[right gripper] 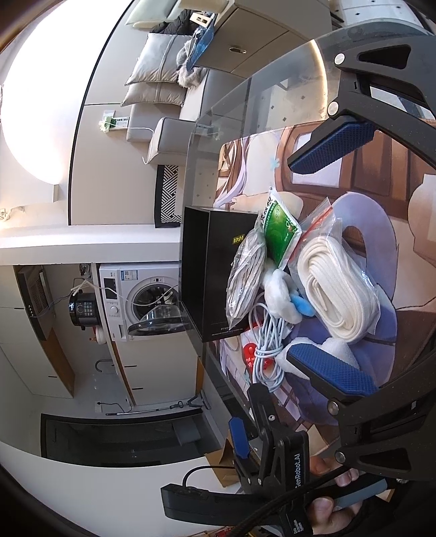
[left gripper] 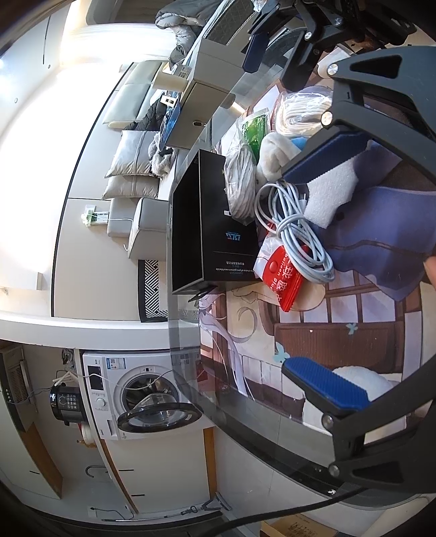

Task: Organize soft objects
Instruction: 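Move both tools toward the pile of items beside the black box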

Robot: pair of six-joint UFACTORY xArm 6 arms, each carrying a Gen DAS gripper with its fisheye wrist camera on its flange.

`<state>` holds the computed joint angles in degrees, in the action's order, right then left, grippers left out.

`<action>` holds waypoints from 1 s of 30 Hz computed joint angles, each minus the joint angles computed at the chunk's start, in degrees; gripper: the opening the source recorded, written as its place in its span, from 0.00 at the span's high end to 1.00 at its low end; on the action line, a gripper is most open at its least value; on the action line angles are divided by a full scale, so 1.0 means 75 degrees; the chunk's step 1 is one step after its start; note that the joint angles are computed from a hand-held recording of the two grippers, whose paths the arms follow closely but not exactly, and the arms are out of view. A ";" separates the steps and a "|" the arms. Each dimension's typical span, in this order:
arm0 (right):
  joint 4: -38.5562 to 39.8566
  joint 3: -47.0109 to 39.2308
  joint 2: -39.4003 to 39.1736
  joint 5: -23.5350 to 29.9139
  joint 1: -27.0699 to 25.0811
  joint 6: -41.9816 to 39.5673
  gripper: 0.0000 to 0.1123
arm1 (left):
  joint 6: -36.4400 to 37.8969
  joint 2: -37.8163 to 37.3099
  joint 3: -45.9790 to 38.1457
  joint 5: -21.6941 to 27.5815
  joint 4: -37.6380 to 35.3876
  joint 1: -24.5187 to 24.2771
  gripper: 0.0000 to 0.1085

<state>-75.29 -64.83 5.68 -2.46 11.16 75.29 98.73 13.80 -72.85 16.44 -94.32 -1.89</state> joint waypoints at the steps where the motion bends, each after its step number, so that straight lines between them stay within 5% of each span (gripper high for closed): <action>1: 0.0123 0.0028 -0.0005 0.0017 0.0008 -0.0122 0.09 | -0.0028 -0.0012 0.0013 -0.0002 0.0046 0.0002 0.05; 30: 0.2452 0.0158 0.0217 0.0611 0.0276 -0.2493 0.09 | -0.0010 -0.0208 0.0181 0.0046 0.0145 0.0006 0.05</action>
